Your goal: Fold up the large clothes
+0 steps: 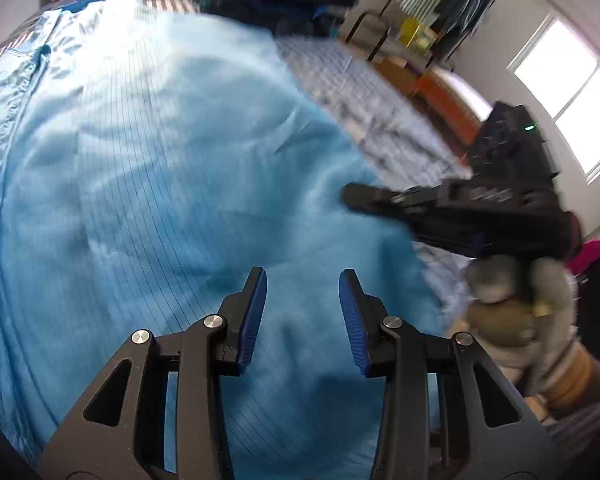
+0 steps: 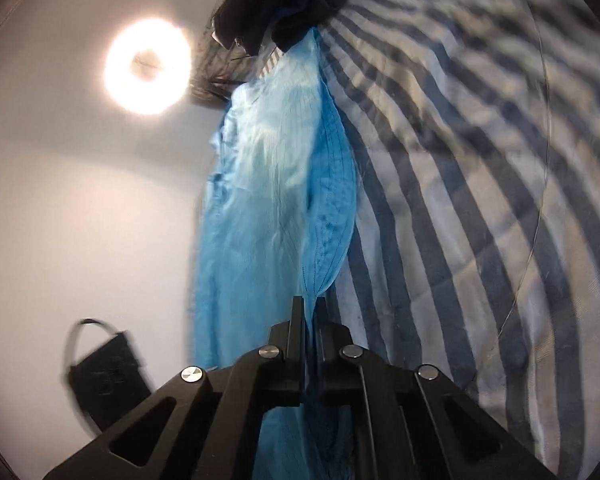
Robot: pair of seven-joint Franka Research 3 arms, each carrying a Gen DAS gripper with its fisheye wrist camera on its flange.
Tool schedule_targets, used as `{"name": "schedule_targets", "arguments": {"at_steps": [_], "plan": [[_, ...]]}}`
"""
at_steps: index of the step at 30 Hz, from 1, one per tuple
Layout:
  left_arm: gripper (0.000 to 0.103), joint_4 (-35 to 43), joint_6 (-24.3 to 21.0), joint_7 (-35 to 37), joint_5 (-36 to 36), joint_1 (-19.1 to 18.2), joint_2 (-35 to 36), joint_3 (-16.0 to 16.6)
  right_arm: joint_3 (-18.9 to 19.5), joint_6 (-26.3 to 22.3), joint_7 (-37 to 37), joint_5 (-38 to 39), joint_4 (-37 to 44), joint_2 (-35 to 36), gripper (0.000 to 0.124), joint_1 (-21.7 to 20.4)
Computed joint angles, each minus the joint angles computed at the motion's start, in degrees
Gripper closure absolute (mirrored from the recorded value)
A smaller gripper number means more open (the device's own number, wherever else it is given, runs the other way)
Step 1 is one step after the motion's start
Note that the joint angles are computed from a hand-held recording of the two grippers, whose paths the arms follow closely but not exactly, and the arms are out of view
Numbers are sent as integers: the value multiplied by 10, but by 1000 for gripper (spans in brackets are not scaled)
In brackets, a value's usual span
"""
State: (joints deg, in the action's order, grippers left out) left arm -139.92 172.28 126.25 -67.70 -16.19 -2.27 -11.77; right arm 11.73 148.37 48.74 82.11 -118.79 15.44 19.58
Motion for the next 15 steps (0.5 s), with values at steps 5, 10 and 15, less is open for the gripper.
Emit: {"name": "schedule_targets", "arguments": {"at_steps": [5,10,15], "plan": [[65,-18,-14,-16,38,-6,6,-3,-14,49,142,-202,15,-8,123,40],[68,-46,-13,25,-34,-10,-46,5,-32,36,296,-437,65,12,124,74],[68,-110,36,50,-75,-37,-177,43,-42,0,373,-615,117,15,124,103]]}}
